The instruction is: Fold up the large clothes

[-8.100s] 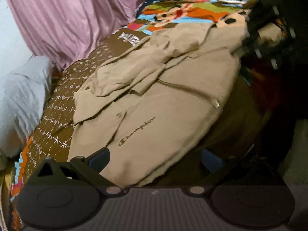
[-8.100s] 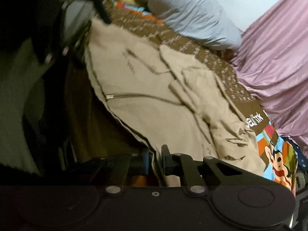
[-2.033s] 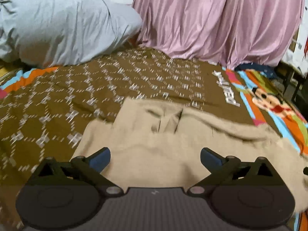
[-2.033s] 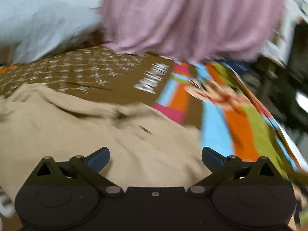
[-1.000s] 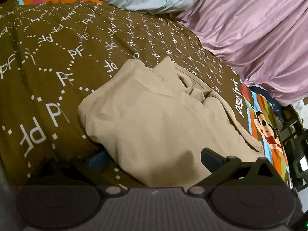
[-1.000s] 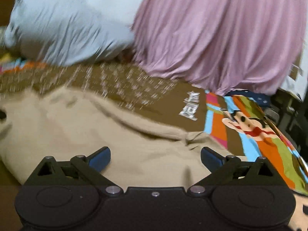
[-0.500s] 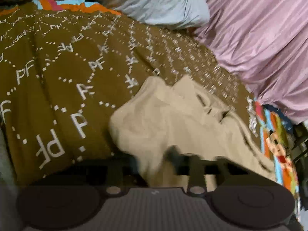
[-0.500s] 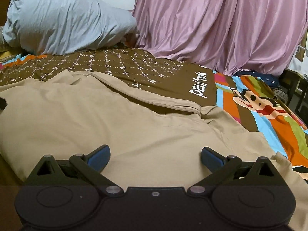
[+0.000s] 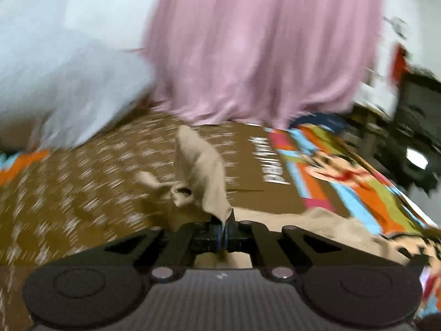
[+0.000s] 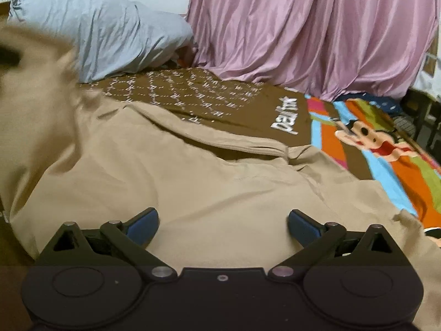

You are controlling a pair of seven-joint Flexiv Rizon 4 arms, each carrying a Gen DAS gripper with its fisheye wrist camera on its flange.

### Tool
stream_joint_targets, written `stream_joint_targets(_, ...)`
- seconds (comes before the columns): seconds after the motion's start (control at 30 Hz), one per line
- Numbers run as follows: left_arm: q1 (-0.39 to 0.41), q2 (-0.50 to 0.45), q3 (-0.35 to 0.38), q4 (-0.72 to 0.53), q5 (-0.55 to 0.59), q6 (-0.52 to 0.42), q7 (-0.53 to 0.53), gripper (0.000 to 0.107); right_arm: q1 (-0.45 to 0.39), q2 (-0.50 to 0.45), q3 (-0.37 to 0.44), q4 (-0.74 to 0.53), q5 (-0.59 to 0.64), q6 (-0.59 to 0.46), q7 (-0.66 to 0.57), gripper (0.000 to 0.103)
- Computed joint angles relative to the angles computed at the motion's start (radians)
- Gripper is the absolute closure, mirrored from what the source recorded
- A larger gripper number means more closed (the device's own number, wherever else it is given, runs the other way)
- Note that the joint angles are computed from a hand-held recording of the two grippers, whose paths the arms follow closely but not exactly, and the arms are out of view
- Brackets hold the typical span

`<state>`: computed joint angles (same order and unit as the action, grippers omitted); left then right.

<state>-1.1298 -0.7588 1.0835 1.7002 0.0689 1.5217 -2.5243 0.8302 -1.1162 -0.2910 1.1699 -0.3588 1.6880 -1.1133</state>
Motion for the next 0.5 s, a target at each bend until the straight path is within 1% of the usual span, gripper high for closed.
stream_joint_targets(0.03,0.033,0.006,-0.042,-0.056,0.014,-0.024,0.05,0.106,-0.035,0.005,0.081,-0.024,0.041,-0.042,-0.083,0.005)
stream_joint_targets(0.07,0.067,0.011,-0.086,-0.109,0.033,-0.05,0.096,0.106,-0.061,0.012,0.163,-0.054,0.148,-0.088,-0.229,0.005)
stream_joint_targets(0.1,0.102,0.014,-0.135,-0.161,0.047,-0.08,0.143,0.106,-0.088,0.024,0.244,-0.087,0.279,-0.142,-0.392,0.006)
stream_joint_targets(0.13,0.13,0.015,-0.178,-0.209,0.054,-0.117,0.181,0.106,-0.127,0.035,0.326,-0.115,0.36,-0.184,-0.515,0.007)
stream_joint_targets(0.17,0.159,0.011,-0.22,-0.257,0.056,-0.158,0.216,0.106,-0.179,0.053,0.407,-0.117,0.386,-0.211,-0.574,0.01)
stream_joint_targets(0.2,0.19,0.003,-0.263,-0.31,0.053,-0.201,0.25,0.106,-0.239,0.066,0.489,-0.109,0.36,-0.221,-0.567,0.013)
stream_joint_targets(0.23,0.21,-0.007,-0.292,-0.352,0.054,-0.23,0.268,0.106,-0.297,0.079,0.557,-0.091,0.313,-0.219,-0.505,0.014)
stream_joint_targets(0.27,0.229,-0.019,-0.318,-0.388,0.055,-0.249,0.28,0.106,-0.357,0.089,0.638,-0.092,0.331,-0.243,-0.506,0.017)
stream_joint_targets(0.3,0.249,-0.029,-0.346,-0.425,0.055,-0.267,0.293,0.106,-0.413,0.097,0.72,-0.113,0.409,-0.299,-0.572,0.023)
stream_joint_targets(0.33,0.268,-0.04,-0.373,-0.459,0.056,-0.285,0.305,0.106,-0.473,0.098,0.801,-0.129,0.449,-0.348,-0.609,0.025)
stream_joint_targets(0.4,0.299,-0.064,-0.421,-0.531,0.062,-0.324,0.333,0.106,-0.591,0.071,0.964,-0.133,0.43,-0.373,-0.6,0.031)
stream_joint_targets(0.47,0.324,-0.085,-0.464,-0.589,0.077,-0.36,0.367,0.106,-0.687,0.019,1.127,-0.189,0.563,-0.428,-0.66,0.032)
stream_joint_targets(0.5,0.337,-0.096,-0.489,-0.62,0.084,-0.378,0.388,0.106,-0.73,-0.016,1.208,-0.234,0.659,-0.48,-0.692,0.032)
